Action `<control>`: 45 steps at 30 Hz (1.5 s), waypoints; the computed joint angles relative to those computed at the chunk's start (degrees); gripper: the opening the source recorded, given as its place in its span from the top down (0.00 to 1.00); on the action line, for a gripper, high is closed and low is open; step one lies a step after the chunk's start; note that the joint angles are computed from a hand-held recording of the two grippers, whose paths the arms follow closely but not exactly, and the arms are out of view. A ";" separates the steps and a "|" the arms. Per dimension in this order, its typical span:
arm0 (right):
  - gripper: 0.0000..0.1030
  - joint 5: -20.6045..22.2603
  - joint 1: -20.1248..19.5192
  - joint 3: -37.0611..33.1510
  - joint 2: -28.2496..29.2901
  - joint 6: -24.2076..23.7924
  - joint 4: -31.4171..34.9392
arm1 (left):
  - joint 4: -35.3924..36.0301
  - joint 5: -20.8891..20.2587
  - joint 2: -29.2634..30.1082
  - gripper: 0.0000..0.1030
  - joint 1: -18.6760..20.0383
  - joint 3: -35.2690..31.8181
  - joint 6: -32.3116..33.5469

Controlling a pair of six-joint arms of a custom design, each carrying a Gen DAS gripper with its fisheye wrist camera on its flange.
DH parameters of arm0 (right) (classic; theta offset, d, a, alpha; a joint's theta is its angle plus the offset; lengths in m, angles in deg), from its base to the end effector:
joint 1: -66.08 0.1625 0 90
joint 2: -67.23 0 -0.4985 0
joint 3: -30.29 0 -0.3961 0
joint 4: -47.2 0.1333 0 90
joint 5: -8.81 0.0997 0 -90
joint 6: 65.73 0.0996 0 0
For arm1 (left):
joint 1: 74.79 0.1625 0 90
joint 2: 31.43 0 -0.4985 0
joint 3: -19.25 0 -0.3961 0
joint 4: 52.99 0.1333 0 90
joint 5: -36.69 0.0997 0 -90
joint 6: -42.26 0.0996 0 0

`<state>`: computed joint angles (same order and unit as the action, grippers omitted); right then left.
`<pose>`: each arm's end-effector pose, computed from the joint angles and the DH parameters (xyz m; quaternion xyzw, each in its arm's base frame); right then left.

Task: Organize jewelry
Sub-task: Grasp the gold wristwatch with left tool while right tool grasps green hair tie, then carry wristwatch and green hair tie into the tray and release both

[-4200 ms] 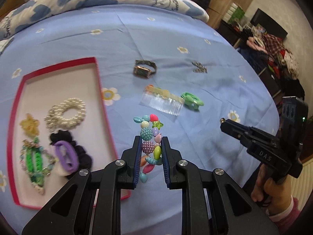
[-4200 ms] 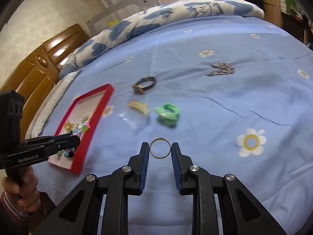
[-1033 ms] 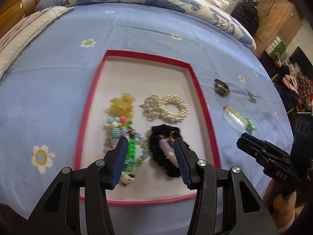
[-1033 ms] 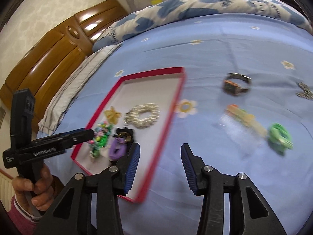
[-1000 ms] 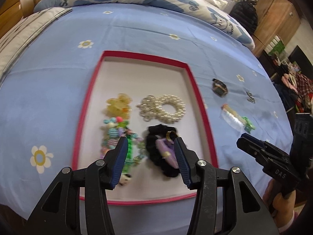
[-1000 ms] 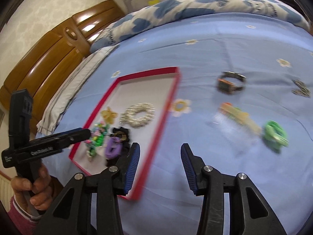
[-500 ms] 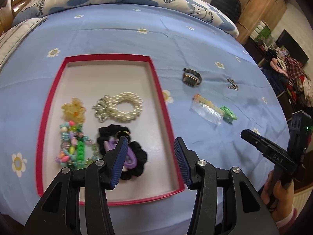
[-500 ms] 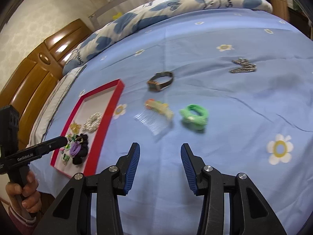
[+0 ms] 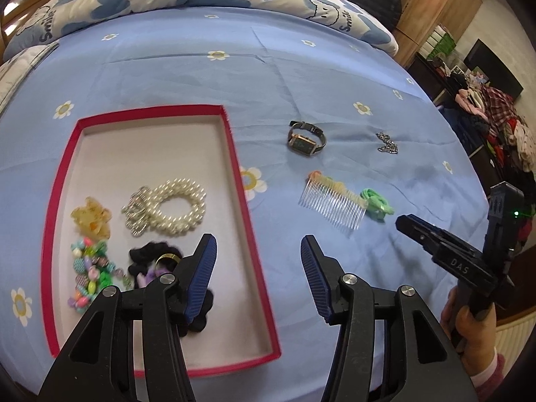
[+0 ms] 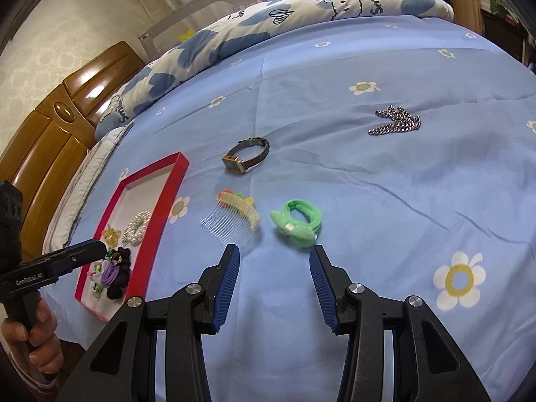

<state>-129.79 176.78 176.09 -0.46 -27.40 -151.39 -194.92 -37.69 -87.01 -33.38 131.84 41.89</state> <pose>0.1927 -0.3443 0.2299 -0.2417 -0.8524 0.4041 0.2275 -0.3353 -0.5092 0.1371 0.4098 0.9009 -0.0163 0.1417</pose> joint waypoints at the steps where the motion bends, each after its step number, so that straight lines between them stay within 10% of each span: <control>1: 0.56 0.28 -0.60 -0.01 -0.09 -0.55 -0.03 | 0.00 -0.15 0.39 0.50 -0.10 -0.29 0.00; 32: 0.75 9.86 -9.76 4.43 -0.51 -7.59 -14.25 | 2.67 1.97 23.89 0.36 -1.77 -18.17 4.25; 38: 0.75 10.15 -9.81 4.81 -0.23 -6.86 -15.34 | 0.40 2.81 24.08 0.61 -2.44 -17.26 6.38; 45: 0.75 9.63 -9.14 4.41 -0.29 -7.25 -15.63 | 1.31 0.75 21.08 0.62 -1.57 -15.80 5.95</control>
